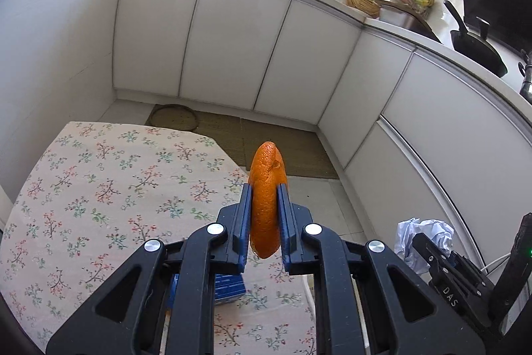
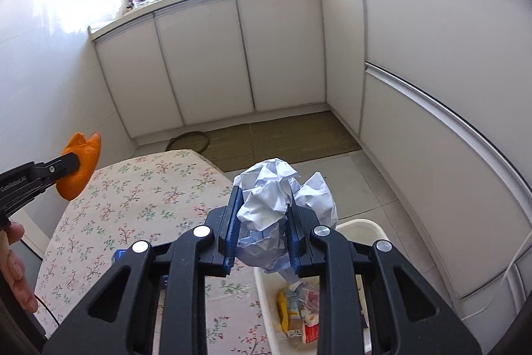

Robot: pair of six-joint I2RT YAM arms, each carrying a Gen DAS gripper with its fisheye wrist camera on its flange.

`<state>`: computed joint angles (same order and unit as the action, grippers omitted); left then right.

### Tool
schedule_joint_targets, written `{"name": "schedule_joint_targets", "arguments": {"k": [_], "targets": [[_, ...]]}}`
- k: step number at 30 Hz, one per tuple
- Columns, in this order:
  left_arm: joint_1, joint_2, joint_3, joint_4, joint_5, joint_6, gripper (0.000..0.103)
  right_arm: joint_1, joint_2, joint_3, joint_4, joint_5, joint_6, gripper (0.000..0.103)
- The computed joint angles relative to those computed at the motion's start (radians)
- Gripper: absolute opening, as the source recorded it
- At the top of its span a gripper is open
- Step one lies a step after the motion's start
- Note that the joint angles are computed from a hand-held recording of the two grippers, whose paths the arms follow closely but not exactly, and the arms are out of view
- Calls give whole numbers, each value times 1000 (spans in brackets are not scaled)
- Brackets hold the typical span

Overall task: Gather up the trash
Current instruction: 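Carry paper and peel over the bin and open both tools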

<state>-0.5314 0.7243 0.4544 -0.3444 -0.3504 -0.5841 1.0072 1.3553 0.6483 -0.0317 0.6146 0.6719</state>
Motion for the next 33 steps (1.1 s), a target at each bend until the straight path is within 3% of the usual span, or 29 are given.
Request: {"name": "schedule_joint_targets", "arguments": {"k": [6,7,8,11,14,22,33], "targets": [[-148,184,23,142,-35,-54,14,-96,-84,-86,-51,-4,36,28],[-173,218,31,166,-40,-60,14,-109,-95,-97,-60,-2,45,31],[-192,245,38,183,-44,-66,14,-129,-113,-114,-65,-8,45,44],[-250,353,66,262,-41,-78,14,-169,-174,-155,-90,19,61,61],[-298,444,88,328,-43,-82,14,-222,-248,-197,-119,27,71,69],[-347,653,151,429,-3,-90,14,-355,-392,-278,-156,-11,37,72],[-369,753,210,383,-3,-85,15,-351,-415,-286,-170,0,30,77]]}}
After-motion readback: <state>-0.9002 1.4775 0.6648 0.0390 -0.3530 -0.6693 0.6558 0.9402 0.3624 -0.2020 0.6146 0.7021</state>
